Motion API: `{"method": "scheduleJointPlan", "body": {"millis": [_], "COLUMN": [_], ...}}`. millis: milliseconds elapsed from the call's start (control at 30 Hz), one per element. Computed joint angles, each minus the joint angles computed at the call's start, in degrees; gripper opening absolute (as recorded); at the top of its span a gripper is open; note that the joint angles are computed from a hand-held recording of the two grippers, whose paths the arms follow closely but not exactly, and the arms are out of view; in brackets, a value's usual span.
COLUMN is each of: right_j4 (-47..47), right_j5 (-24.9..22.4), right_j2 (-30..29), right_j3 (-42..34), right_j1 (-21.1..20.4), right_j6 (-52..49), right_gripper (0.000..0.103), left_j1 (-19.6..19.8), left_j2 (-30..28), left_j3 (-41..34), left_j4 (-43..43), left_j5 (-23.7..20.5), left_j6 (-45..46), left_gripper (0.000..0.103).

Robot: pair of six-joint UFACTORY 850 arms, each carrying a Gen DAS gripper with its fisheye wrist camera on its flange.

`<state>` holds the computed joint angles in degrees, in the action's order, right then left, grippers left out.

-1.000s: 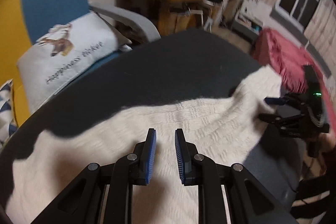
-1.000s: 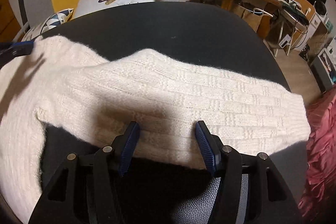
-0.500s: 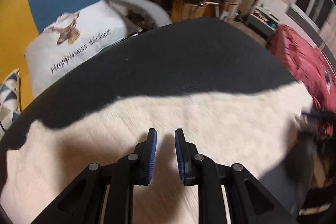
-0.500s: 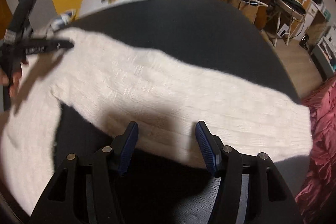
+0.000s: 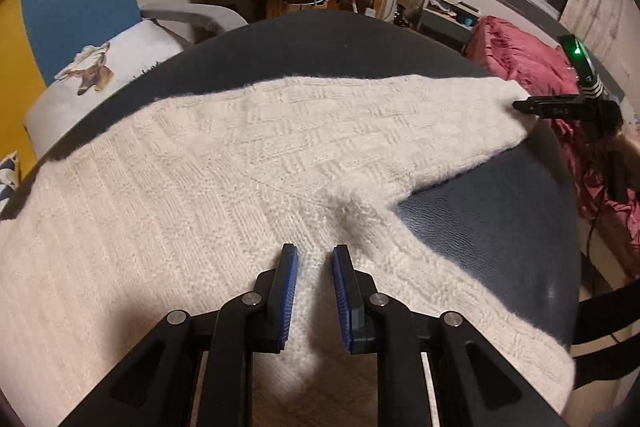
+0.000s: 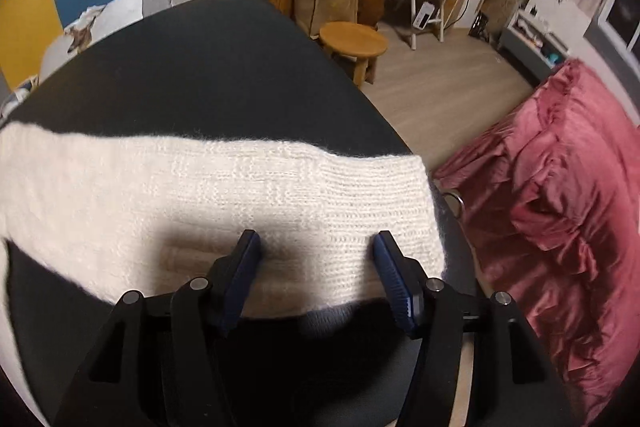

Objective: Fold clothes

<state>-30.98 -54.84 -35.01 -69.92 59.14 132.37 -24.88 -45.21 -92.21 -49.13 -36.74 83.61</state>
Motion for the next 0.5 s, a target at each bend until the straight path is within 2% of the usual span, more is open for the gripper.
{"method": "scheduleJointPlan", "body": {"millis": [100, 200, 267, 367, 500], "right_j4": [-1.00, -2.30, -8.56, -17.51, -21.14], "right_j5": [0.20, -6.69, -7.32, -0.11, 8.98], "right_j2": [0.41, -1.46, -3.37, -7.72, -17.23], "right_j3": [0.34, -4.95, -9.48, -16.72, -30.97], "right_j1": [0.19, 1.50, 1.75, -0.01, -4.02], "right_j6": [2.15, 0.17, -2.16, -7.57, -18.21], "right_gripper": [0.063, 0.063, 0.063, 0.063, 0.063], "left_j1": [1.99, 4.26, 5.76, 6.97, 6.01], "left_j2": [-2.00, -4.34, -7.97, -13.96, -21.86], "left_j3": [-4.88, -10.66, -17.90, -29.10, -43.11], "left_j4": [-0.05, -1.37, 0.25, 3.85, 10.37], "left_j5": [-5.08, -6.46, -7.96, -10.58, -14.22], "left_j6": [-4.25, -7.65, -13.78, -21.40, -26.53], "left_gripper": [0.017, 0.017, 0.017, 0.016, 0.016]}}
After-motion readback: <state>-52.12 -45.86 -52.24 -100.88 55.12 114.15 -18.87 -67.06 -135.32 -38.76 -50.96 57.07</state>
